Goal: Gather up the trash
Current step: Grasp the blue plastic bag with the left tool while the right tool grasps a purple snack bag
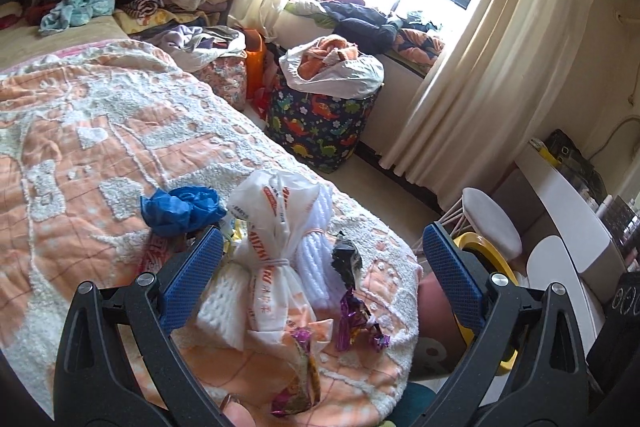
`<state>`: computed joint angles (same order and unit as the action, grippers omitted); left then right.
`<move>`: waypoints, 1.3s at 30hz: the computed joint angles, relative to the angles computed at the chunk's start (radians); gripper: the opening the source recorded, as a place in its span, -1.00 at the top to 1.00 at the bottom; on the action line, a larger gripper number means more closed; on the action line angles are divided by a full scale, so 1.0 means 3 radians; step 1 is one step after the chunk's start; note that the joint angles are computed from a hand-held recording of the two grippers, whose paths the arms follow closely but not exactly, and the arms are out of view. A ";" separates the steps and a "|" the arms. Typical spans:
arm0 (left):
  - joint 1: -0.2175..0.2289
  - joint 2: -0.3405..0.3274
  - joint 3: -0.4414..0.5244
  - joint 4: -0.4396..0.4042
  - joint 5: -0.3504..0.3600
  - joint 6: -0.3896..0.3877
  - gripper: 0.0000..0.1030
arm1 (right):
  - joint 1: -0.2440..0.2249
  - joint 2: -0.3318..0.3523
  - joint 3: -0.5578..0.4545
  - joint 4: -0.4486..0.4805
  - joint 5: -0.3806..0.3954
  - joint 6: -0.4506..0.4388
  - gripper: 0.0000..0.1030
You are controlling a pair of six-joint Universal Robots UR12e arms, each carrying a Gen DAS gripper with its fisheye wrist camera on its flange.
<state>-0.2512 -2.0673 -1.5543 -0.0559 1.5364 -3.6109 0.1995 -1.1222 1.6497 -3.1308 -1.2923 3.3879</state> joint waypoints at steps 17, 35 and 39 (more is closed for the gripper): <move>0.0198 0.0015 -0.0114 -0.0074 0.0057 -0.0293 -0.78 | 0.0214 0.0077 -0.0147 0.0592 0.0344 -0.0559 -0.49; 0.0364 -0.0149 0.0023 -0.0347 -0.0262 -0.0471 -0.30 | 0.0291 0.0307 -0.0487 0.1240 0.0467 -0.0810 0.29; 0.0370 -0.0164 0.0029 -0.0383 -0.0300 -0.0494 -0.07 | 0.0278 0.0315 -0.0477 0.1232 0.0512 -0.0774 0.54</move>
<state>-0.1401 -2.1164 -1.5456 -0.1708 1.4463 -3.7592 0.2830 -1.0278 1.5067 -2.7612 -1.1387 3.1557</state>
